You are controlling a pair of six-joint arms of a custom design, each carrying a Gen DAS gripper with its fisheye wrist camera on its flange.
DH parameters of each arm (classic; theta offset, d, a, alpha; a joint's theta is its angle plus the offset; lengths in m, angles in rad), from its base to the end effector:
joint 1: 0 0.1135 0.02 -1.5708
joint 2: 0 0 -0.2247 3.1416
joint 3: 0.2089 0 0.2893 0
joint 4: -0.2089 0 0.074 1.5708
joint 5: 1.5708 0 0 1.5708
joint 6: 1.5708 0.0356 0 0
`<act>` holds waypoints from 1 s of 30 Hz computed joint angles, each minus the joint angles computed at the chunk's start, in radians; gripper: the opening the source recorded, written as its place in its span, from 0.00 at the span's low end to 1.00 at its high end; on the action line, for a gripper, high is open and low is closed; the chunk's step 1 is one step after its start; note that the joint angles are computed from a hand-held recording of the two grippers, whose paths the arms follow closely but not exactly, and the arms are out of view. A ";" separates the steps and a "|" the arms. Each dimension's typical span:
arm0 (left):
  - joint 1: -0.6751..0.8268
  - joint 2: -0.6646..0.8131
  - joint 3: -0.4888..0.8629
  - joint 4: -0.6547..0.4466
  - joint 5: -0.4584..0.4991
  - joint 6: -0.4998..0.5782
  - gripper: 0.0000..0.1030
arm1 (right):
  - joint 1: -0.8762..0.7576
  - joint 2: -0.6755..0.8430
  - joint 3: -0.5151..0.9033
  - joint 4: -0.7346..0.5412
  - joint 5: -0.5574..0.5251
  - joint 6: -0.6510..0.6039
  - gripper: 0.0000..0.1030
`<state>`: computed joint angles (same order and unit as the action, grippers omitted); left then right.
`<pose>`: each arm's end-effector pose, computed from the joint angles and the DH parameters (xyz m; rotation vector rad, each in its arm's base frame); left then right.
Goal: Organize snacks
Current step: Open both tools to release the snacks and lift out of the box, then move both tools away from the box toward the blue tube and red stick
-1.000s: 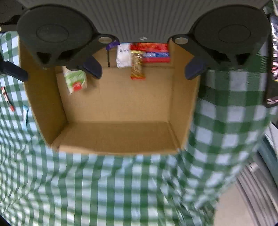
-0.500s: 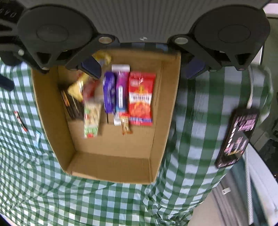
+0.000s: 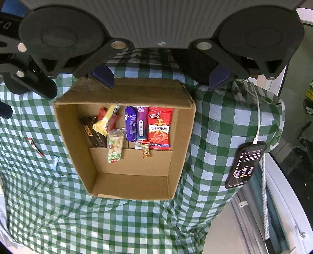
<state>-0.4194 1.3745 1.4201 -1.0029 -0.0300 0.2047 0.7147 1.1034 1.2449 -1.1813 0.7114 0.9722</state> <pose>0.2920 -0.1290 0.3171 0.7647 2.4097 -0.0481 0.1977 0.1408 0.3263 0.5196 2.2247 -0.0998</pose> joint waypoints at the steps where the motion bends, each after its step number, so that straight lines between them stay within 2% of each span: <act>1: -0.003 -0.016 -0.010 -0.002 0.000 0.002 1.00 | 0.014 -0.003 0.004 -0.012 0.012 0.009 0.98; 12: -0.020 -0.094 -0.043 -0.009 -0.012 0.008 1.00 | 0.114 -0.026 0.020 -0.095 0.113 0.095 0.98; 30: -0.043 -0.062 -0.020 -0.022 -0.045 0.015 1.00 | 0.113 -0.037 0.000 -0.073 0.099 0.109 0.99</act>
<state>-0.4623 1.3123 1.3998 -1.0251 -0.0745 0.2197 0.8277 1.0665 1.2448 -1.2544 0.8101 1.0817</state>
